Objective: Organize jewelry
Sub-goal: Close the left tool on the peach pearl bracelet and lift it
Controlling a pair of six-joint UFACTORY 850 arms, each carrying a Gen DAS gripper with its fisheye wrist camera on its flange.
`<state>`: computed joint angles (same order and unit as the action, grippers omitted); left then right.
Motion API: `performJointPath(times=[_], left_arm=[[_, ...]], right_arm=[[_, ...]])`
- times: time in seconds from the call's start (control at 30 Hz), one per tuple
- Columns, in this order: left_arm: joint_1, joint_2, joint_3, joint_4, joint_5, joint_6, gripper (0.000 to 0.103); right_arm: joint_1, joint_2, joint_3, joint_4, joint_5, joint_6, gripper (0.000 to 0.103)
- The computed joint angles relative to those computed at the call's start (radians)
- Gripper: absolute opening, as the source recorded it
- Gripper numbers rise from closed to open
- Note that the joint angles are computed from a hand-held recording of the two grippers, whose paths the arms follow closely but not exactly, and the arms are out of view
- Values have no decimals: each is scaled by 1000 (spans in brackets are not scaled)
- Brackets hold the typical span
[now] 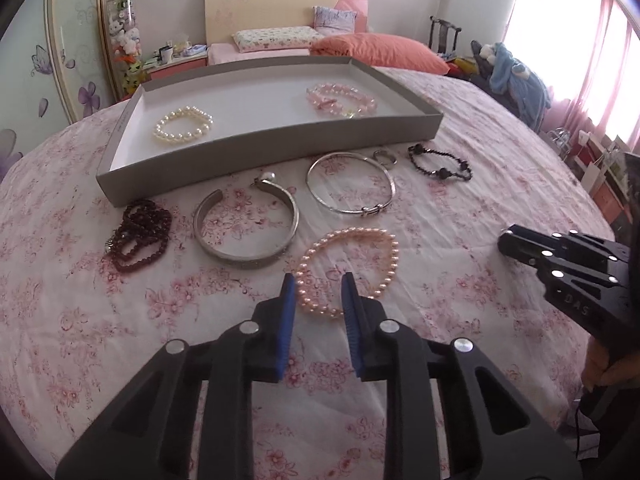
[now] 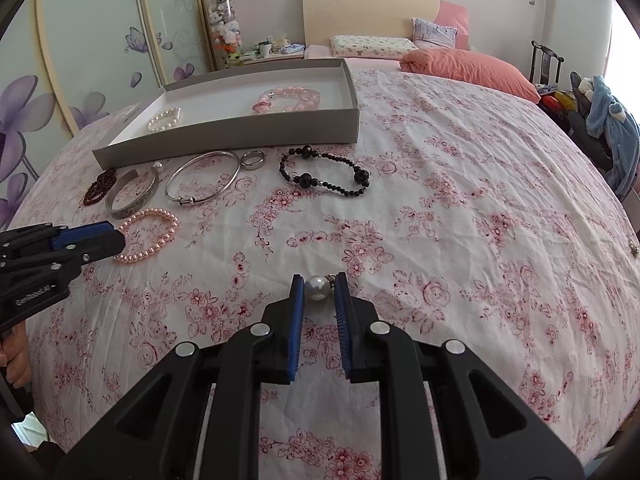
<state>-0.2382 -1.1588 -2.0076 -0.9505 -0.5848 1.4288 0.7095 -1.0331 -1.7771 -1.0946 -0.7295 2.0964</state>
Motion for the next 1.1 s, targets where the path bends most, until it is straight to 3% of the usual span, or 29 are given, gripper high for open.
performJointPath(times=[0.23,0.37,0.57,1.1], left_arm=[[-7,5,5,19,46,-21,21],[-12,18,30,6,99,8,7],[-3,22,39,-9,128,28,7],[80,3,0,-11,95,-53,6]], right_arm=[[1,-2,-3,1,-2,-4,17],[0,-2,-4,2,-2,-6,17],[0,-2,-5,2,-1,-5,17],[1,-30,-57,11,10,-44,17]])
